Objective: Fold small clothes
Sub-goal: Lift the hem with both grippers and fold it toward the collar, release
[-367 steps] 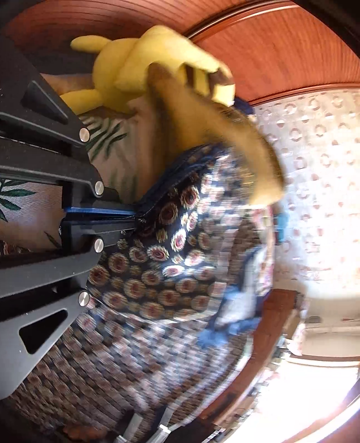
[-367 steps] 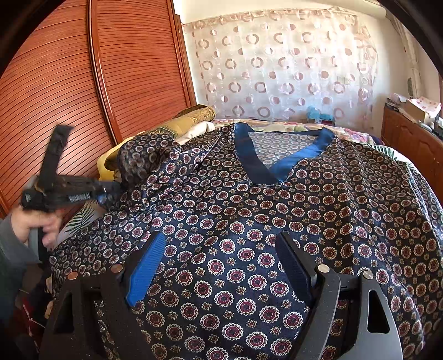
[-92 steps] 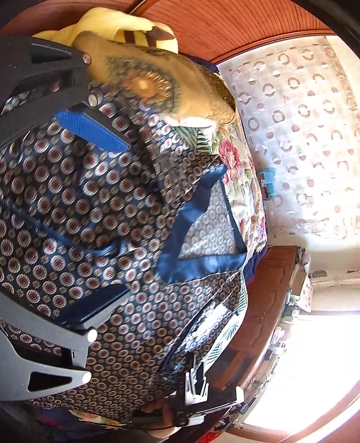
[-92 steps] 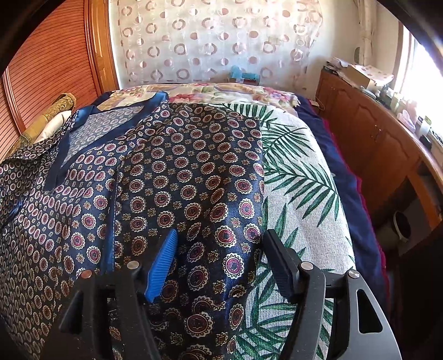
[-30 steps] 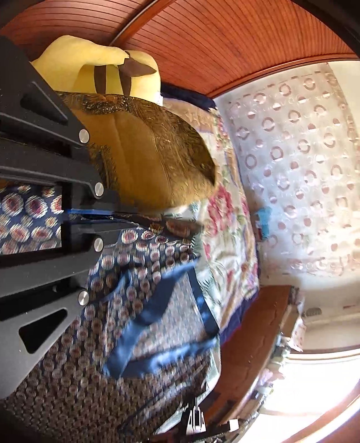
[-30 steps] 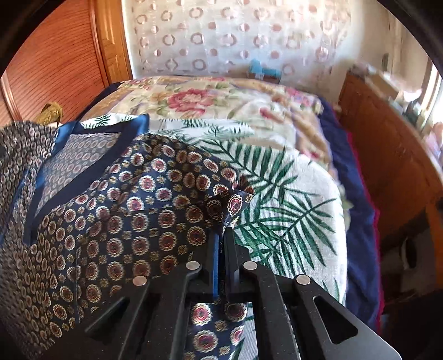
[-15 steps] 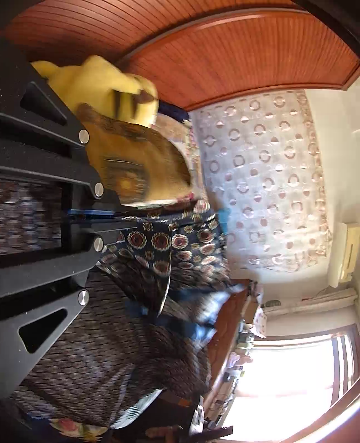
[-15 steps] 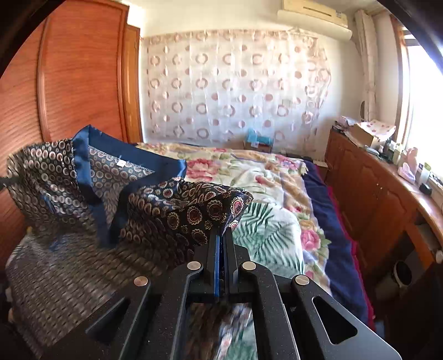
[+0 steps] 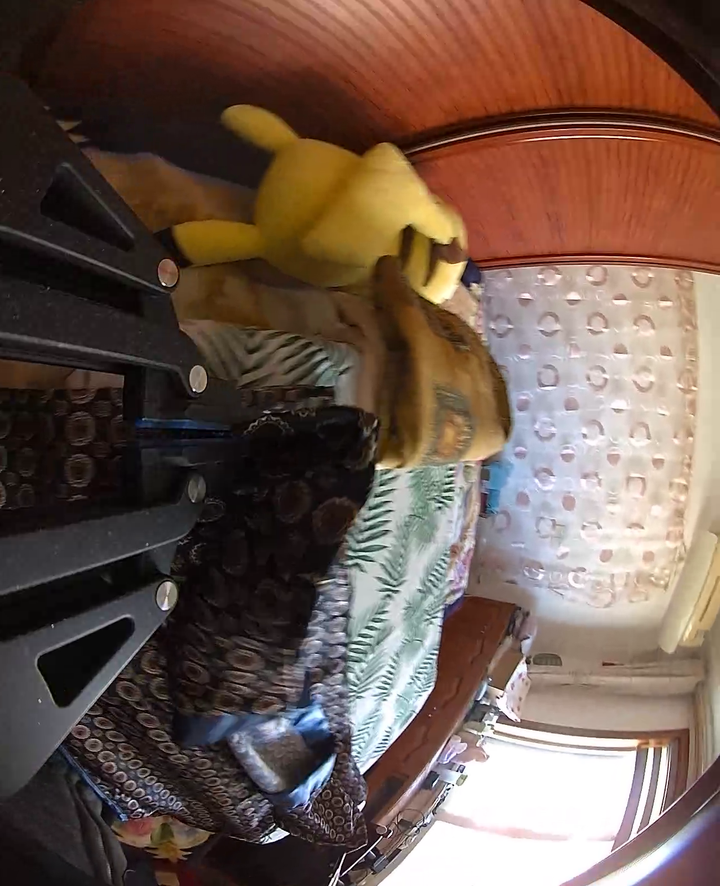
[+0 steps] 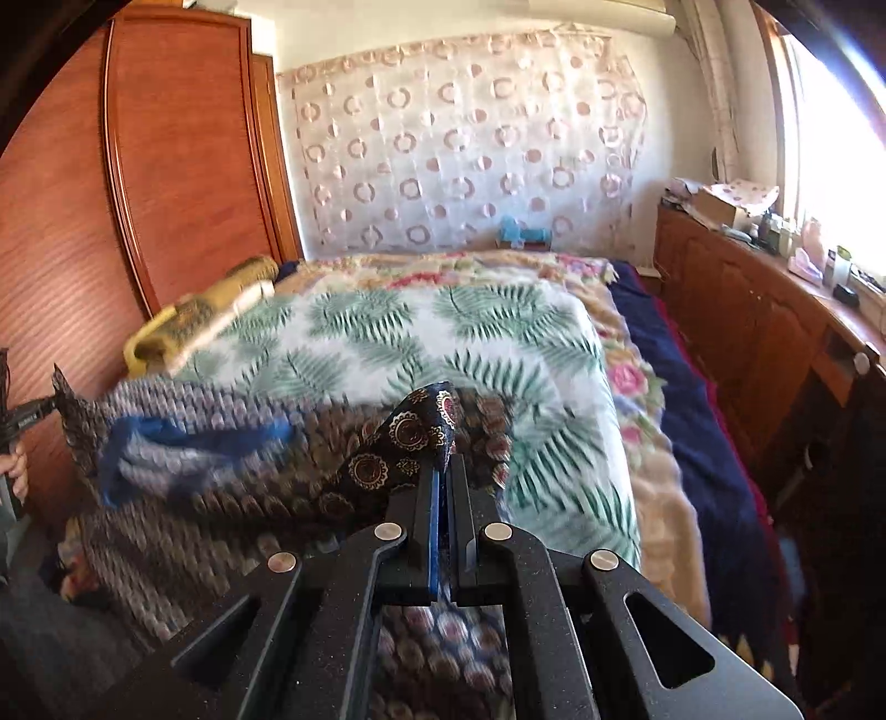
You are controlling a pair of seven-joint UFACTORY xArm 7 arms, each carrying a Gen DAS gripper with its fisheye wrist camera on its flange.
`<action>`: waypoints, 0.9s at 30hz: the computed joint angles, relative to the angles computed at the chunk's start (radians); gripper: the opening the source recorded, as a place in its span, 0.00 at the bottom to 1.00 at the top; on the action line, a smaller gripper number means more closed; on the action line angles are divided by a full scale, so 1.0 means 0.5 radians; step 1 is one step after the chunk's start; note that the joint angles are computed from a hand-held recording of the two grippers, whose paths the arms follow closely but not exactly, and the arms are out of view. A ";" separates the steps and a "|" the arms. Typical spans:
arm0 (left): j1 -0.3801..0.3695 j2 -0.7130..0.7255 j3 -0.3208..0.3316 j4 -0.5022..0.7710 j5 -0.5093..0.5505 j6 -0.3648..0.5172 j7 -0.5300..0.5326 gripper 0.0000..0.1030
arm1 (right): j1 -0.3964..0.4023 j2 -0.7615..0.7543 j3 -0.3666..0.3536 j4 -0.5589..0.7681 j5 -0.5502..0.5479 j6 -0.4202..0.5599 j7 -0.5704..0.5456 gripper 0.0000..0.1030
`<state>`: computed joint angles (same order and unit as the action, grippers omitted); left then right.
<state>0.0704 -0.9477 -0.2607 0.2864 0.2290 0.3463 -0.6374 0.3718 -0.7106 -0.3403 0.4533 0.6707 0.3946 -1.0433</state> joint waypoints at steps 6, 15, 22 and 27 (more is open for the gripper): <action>-0.049 -0.197 0.006 -0.079 -0.003 0.090 -0.017 0.03 | -0.174 -0.141 0.188 -0.032 -0.184 0.131 0.210 0.01; -0.067 -0.206 -0.035 -0.082 0.053 0.268 0.019 0.03 | -0.180 -0.137 0.204 -0.038 -0.336 0.216 0.345 0.01; -0.077 -0.291 -0.004 -0.107 0.083 0.239 0.056 0.32 | -0.203 0.009 0.304 0.046 -0.427 0.169 0.448 0.05; -0.069 -0.395 0.044 -0.104 0.079 0.233 0.124 0.65 | -0.166 -0.048 0.291 0.037 -0.423 0.117 0.462 0.15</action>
